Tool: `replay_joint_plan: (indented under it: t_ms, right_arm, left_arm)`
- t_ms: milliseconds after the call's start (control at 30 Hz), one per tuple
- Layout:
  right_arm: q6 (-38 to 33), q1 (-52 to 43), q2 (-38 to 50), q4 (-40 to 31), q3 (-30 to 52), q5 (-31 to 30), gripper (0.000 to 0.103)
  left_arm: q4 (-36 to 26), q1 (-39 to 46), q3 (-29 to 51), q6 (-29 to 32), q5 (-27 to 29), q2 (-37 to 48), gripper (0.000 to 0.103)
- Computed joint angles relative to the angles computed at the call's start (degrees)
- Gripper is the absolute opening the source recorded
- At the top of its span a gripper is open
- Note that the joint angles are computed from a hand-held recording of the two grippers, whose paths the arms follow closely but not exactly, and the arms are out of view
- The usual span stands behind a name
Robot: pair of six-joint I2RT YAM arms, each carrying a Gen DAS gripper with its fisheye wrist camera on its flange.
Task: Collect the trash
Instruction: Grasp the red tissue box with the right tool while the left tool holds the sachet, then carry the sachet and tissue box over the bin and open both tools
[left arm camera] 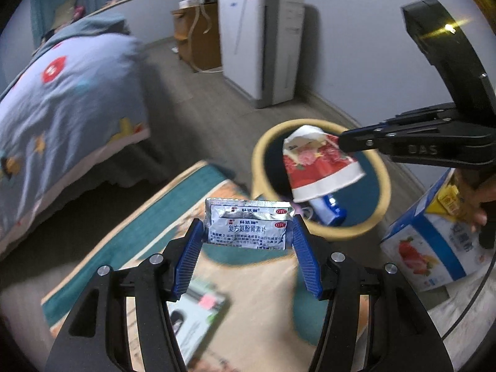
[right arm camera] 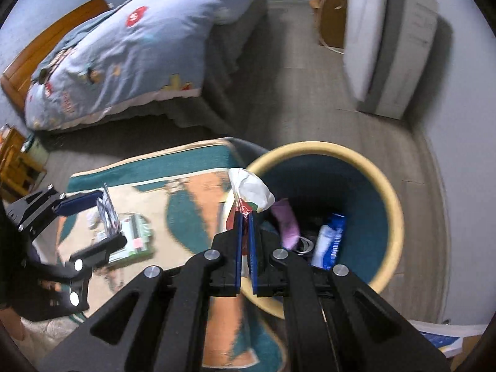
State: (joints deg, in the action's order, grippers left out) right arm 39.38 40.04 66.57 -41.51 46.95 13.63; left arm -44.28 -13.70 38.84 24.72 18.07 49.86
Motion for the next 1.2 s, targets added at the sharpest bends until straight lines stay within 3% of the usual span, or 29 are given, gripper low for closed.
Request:
replay_joint_plan:
  t_ms: [233, 533, 667, 733, 800, 867, 933, 1000, 1200]
  right_arm:
    - [-0.2, -4.5, -2.8, -1.5, -3.3, 1.3, 0.004]
    - [0.1, -9.0, -4.8, -2.8, -6.6, 2.6, 0.004]
    - [1.0, -9.5, -4.0, -3.9, -6.5, 3.9, 0.006]
    - [1.5, -9.9, -3.5, -4.1, -6.6, 4.4, 0.015]
    - [2.1, -9.6, -3.2, -4.6, -6.5, 5.4, 0.042]
    - [2.5, -9.0, -2.9, -5.0, -6.2, 6.5, 0.055]
    - [3.0, -8.0, -3.0, -5.4, -5.7, 7.3, 0.058]
    - [3.3, -7.3, -2.9, -5.3, -5.2, 7.5, 0.068]
    - [4.5, -2.2, 0.4, -5.4, -1.2, 9.8, 0.085]
  left_arm:
    - [10.2, -16.9, -2.3, -11.3, -8.2, 5.2, 0.059]
    - [23.9, -26.8, -5.2, -17.3, -13.2, 15.3, 0.06]
    - [26.9, -28.9, -7.5, -17.5, -15.3, 14.8, 0.084]
    - [27.1, -28.9, -8.0, -17.0, -15.3, 13.6, 0.085]
    - [26.4, -28.2, -8.2, -17.1, -15.6, 12.4, 0.087]
    - [25.8, -27.2, -8.3, -17.2, -15.7, 11.5, 0.088]
    - [23.7, -25.1, -8.2, -16.3, -15.2, 10.0, 0.089]
    - [21.1, -22.8, -8.1, -14.7, -14.8, 7.9, 0.089]
    - [8.0, -8.4, -5.4, -6.9, -10.2, -1.5, 0.092]
